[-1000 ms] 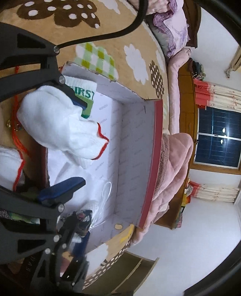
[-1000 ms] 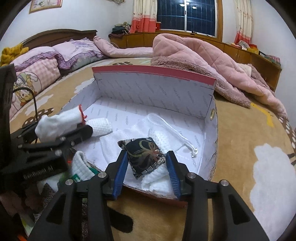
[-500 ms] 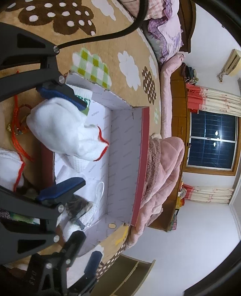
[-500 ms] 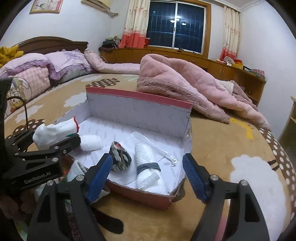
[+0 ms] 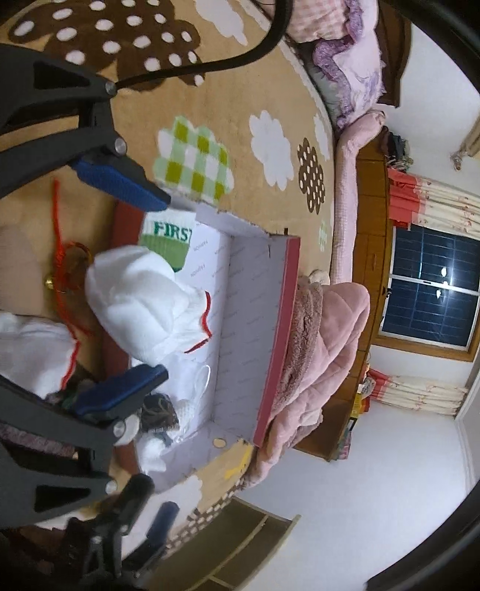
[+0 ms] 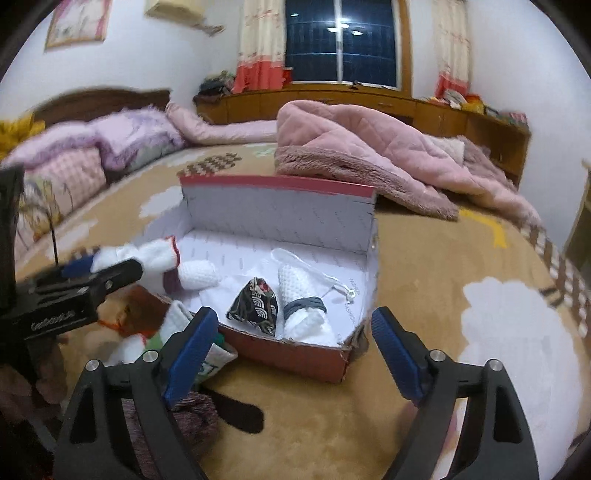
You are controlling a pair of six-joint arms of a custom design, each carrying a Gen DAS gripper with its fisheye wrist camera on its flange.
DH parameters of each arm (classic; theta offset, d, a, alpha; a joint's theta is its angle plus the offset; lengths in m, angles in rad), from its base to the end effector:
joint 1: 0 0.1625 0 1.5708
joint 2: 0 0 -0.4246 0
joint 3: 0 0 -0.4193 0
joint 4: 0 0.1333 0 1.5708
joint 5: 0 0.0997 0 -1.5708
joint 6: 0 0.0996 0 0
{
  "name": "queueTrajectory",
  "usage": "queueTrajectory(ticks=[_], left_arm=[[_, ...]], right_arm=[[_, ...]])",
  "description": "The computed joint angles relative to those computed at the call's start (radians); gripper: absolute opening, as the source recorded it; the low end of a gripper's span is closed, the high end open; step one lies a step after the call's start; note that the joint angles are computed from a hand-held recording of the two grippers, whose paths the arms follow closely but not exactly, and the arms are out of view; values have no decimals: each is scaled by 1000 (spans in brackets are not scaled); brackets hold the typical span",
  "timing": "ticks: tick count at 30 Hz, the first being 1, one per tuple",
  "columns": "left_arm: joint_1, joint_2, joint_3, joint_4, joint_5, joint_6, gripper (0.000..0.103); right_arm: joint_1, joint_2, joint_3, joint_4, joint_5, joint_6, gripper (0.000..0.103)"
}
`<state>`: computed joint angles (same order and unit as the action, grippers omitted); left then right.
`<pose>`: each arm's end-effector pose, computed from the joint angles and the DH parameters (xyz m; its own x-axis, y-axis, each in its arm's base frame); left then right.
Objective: Organize soft objects
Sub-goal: 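Move both tools back over the pile beside the shoebox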
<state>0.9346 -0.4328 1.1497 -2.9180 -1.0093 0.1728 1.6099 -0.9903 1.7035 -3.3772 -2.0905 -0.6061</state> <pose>-0.3443 -0.7798 0.0557 -0.7719 0.3585 -0.5251 0.6220 0.5971 -0.5067 0.1101 -0.6688 0.2920 -0.7168 0.0727 0.6935 -0.5187 0.6092 -0.5999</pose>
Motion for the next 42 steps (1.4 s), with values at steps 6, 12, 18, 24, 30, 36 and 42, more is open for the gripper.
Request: queueTrajectory(ticks=[6, 12, 18, 24, 30, 36, 42], left_arm=[[-20, -92, 115, -14, 18, -39, 90], [-38, -177, 235, 18, -3, -35, 90], [-37, -256, 373, -17, -30, -73, 90], [-27, -291, 425, -12, -21, -98, 90], [-24, -289, 446, -19, 1, -87, 90], [-18, -286, 453, 3, -16, -86, 90], [-18, -289, 473, -6, -24, -56, 90]], right_arm=[[-8, -68, 55, 55, 58, 118, 87], [-7, -103, 94, 97, 66, 124, 87], [-9, -118, 117, 162, 71, 142, 87], [-21, -159, 173, 191, 113, 184, 87], [-20, -171, 212, 193, 93, 183, 87], [-17, -177, 254, 207, 87, 175, 87], [-23, -186, 285, 252, 90, 187, 87]])
